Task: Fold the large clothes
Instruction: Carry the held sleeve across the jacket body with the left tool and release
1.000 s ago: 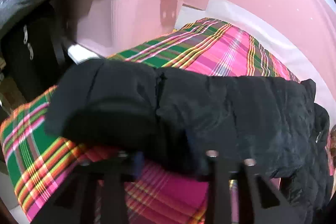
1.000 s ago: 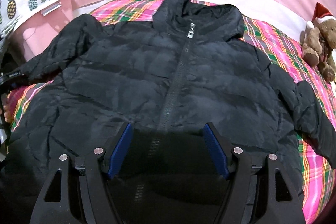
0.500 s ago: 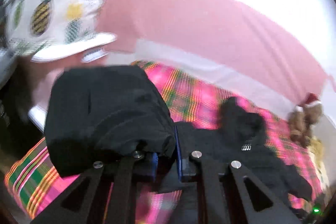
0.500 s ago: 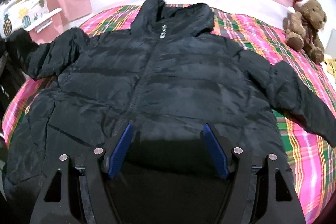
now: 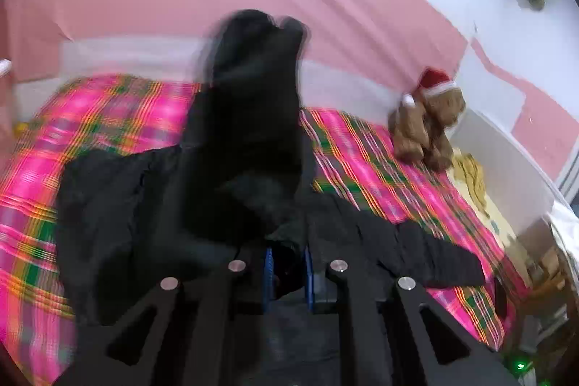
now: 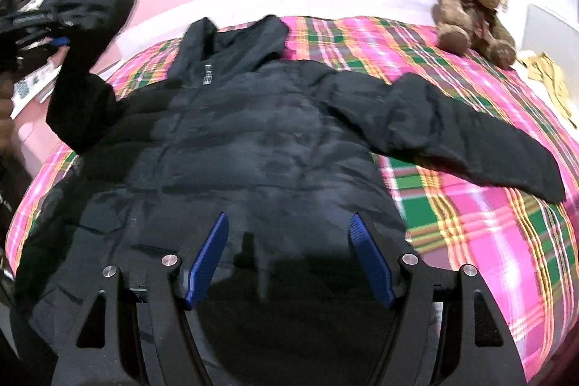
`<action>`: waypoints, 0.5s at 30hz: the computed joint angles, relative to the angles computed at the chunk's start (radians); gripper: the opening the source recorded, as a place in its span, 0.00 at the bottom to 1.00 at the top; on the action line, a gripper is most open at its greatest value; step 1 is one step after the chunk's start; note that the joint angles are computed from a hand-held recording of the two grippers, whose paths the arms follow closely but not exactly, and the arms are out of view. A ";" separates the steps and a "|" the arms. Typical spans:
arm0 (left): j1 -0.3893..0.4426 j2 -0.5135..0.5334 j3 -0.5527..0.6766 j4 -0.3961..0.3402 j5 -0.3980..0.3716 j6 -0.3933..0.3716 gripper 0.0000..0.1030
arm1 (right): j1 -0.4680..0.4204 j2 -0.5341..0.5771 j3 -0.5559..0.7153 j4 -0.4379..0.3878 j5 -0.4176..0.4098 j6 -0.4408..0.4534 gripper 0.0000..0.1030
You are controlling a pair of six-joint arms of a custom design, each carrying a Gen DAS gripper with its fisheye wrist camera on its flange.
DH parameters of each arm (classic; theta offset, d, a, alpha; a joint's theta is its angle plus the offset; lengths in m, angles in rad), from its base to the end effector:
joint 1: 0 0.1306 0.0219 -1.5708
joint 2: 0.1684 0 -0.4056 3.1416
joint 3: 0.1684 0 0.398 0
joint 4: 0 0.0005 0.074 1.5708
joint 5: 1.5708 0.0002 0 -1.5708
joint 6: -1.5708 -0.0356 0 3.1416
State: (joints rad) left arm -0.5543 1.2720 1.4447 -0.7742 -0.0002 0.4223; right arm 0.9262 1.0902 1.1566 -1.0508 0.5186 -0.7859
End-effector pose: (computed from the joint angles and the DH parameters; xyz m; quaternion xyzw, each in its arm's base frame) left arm 0.3836 -0.2381 0.5390 0.0583 0.8829 -0.2185 0.4115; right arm 0.2262 0.2707 0.4555 0.0091 0.9282 0.0501 0.3685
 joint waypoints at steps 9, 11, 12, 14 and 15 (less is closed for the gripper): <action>-0.095 0.181 0.046 0.015 0.068 0.035 0.40 | -0.070 -0.049 -0.070 0.013 -0.045 -0.008 0.68; -0.100 0.202 0.051 0.020 0.101 0.067 0.67 | -0.080 -0.050 -0.078 0.020 -0.056 -0.005 0.68; -0.098 0.201 0.044 0.032 0.121 0.078 0.69 | -0.085 -0.050 -0.081 0.023 -0.062 -0.004 0.68; -0.098 0.187 0.037 0.041 0.170 0.098 0.76 | -0.085 -0.054 -0.084 0.023 -0.063 -0.005 0.68; -0.093 0.176 0.031 0.045 0.197 0.101 0.77 | -0.086 -0.056 -0.084 0.023 -0.060 -0.003 0.68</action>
